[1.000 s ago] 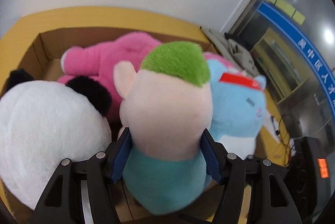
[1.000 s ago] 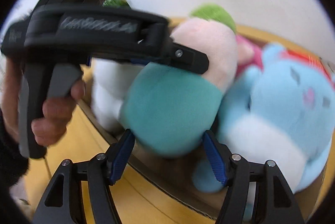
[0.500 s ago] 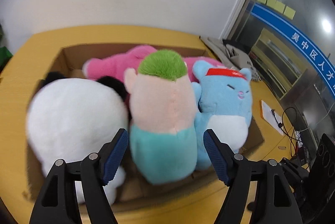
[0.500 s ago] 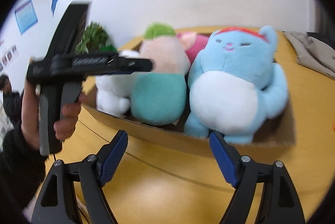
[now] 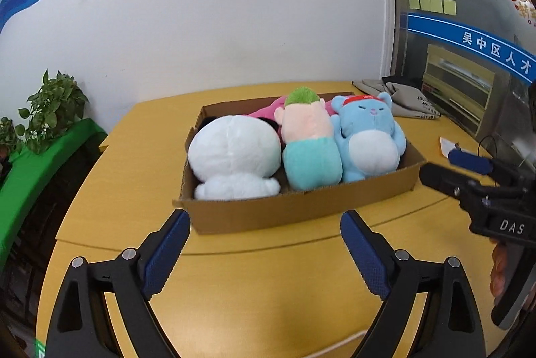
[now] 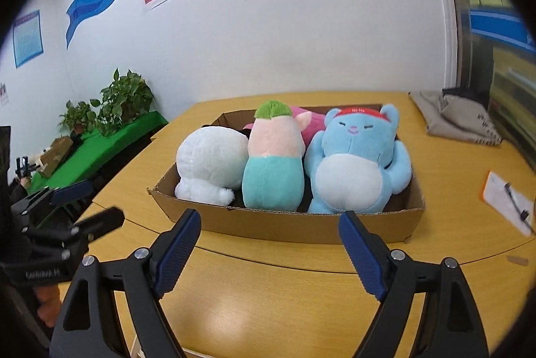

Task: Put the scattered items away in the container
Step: 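Open both grippers and withdraw from the box, then move both grippers to the clear phone case and close on its frame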

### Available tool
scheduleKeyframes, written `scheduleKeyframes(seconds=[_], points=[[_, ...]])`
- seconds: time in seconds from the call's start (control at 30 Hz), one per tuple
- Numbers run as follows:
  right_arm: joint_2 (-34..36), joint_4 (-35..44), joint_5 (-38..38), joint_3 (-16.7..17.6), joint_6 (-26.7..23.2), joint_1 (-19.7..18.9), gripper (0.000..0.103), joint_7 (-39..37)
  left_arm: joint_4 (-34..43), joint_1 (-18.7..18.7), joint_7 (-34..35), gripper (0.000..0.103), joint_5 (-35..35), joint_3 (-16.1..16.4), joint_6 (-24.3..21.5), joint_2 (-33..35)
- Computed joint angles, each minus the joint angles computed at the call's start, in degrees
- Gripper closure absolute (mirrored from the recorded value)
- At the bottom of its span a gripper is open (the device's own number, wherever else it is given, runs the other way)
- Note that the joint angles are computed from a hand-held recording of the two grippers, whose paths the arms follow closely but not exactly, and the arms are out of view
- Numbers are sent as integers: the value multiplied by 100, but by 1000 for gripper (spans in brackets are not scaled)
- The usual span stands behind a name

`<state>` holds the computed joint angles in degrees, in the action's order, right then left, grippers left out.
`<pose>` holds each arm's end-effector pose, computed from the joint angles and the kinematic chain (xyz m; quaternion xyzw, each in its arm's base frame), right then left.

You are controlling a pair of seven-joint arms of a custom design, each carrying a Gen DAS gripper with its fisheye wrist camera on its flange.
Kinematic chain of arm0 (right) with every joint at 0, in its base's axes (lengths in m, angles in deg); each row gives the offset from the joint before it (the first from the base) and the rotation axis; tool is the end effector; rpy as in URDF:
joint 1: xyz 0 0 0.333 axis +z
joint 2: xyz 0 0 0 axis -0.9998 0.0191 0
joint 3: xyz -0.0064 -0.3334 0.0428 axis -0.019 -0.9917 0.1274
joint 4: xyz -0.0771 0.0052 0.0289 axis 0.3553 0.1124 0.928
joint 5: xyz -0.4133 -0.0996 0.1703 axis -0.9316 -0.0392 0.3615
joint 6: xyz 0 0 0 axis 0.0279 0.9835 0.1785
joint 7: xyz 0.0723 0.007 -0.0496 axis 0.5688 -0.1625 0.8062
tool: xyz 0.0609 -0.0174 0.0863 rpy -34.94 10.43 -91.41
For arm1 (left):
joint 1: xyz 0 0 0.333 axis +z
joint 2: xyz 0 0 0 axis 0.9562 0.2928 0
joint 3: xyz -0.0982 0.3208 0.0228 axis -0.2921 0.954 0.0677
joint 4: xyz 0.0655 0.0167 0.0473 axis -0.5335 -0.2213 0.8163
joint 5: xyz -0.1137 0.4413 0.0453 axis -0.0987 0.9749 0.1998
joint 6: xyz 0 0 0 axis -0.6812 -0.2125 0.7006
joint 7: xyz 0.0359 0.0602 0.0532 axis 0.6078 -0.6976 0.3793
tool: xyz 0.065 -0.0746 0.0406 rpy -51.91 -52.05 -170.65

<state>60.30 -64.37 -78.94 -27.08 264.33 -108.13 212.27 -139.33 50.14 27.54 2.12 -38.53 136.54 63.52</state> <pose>0.4627 0.2193 0.4484 -0.6322 0.6091 -0.2688 0.3963 0.4826 -0.0375 0.4470 -0.5499 0.7013 -0.3443 0.2953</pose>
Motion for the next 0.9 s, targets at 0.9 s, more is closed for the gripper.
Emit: scheduleKeyframes(seconds=[0.9], points=[[-964,-259,-1563,2,-1017,147,17,1729,-389,-567,382,9,-706,450,-303,-569]])
